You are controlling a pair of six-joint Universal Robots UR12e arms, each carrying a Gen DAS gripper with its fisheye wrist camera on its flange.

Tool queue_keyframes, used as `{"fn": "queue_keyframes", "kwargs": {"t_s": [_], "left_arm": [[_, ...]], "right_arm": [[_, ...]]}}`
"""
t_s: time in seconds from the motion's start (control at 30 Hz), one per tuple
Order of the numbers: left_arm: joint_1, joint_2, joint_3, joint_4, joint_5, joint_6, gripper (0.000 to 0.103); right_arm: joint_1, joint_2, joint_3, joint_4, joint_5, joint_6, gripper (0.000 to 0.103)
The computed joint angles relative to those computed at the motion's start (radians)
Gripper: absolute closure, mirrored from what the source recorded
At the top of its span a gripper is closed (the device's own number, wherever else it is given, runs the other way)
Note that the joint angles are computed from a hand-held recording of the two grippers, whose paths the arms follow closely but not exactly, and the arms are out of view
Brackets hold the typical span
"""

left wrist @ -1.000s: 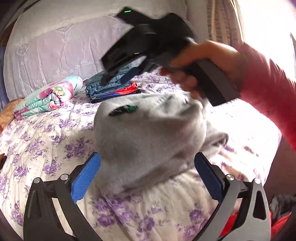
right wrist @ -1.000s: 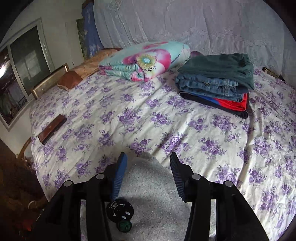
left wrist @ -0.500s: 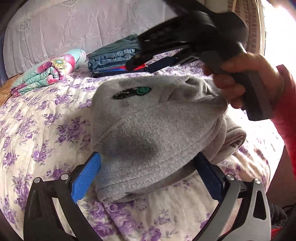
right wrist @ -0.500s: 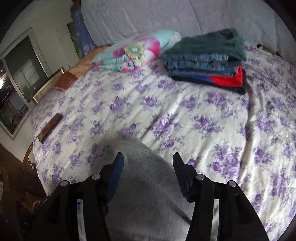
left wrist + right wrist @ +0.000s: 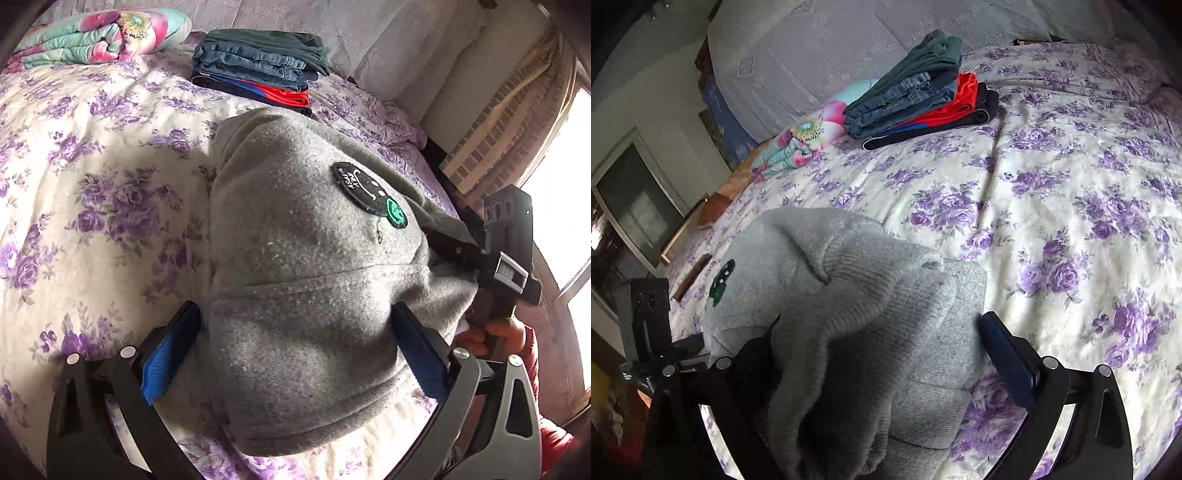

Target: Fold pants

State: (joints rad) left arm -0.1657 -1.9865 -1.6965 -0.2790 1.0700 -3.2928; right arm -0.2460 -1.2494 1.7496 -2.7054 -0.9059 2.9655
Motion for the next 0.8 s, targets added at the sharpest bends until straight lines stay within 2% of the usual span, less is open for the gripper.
{"fn": "queue_keyframes", "kwargs": {"t_s": [0.07, 0.1, 0.2, 0.23, 0.3, 0.33, 0.43, 0.53, 0.6, 0.67, 0.77, 0.8], "left_arm": [[-0.007, 0.003, 0.003, -0.006, 0.038, 0.015, 0.004], [-0.005, 0.003, 0.006, -0.015, 0.031, 0.012, 0.004], [0.014, -0.004, 0.021, -0.066, -0.047, -0.003, 0.004], [0.015, -0.002, 0.018, -0.075, -0.058, 0.002, 0.004], [0.015, -0.003, 0.021, -0.091, -0.063, 0.028, 0.004], [0.015, -0.002, 0.019, -0.092, -0.065, 0.035, 0.004], [0.021, -0.003, 0.022, -0.114, -0.092, 0.063, 0.004], [0.039, -0.006, 0.024, -0.138, -0.157, 0.082, 0.004], [0.049, -0.008, 0.021, -0.139, -0.193, 0.081, 0.004], [0.049, -0.01, 0.025, -0.146, -0.196, 0.071, 0.004], [0.041, -0.016, 0.042, -0.157, -0.178, 0.032, 0.004], [0.038, -0.02, 0.049, -0.16, -0.177, 0.013, 0.004]], "right_arm": [[-0.014, -0.021, 0.017, 0.017, 0.037, 0.013, 0.003], [-0.025, -0.03, 0.022, 0.039, 0.069, 0.014, 0.003], [-0.064, -0.051, 0.04, 0.109, 0.134, 0.033, 0.003], [-0.077, -0.054, 0.043, 0.151, 0.16, 0.04, 0.003], [-0.102, -0.046, 0.036, 0.298, 0.259, 0.023, 0.003], [-0.109, -0.04, 0.037, 0.33, 0.298, 0.027, 0.003], [-0.107, -0.039, 0.043, 0.319, 0.313, 0.013, 0.003], [-0.092, -0.032, 0.032, 0.341, 0.32, 0.002, 0.003], [-0.088, -0.016, 0.015, 0.373, 0.361, -0.012, 0.003], [-0.086, 0.01, -0.011, 0.418, 0.419, -0.004, 0.003], [-0.076, 0.039, -0.035, 0.369, 0.44, 0.057, 0.003], [-0.074, 0.048, -0.029, 0.31, 0.45, 0.095, 0.003]]}}
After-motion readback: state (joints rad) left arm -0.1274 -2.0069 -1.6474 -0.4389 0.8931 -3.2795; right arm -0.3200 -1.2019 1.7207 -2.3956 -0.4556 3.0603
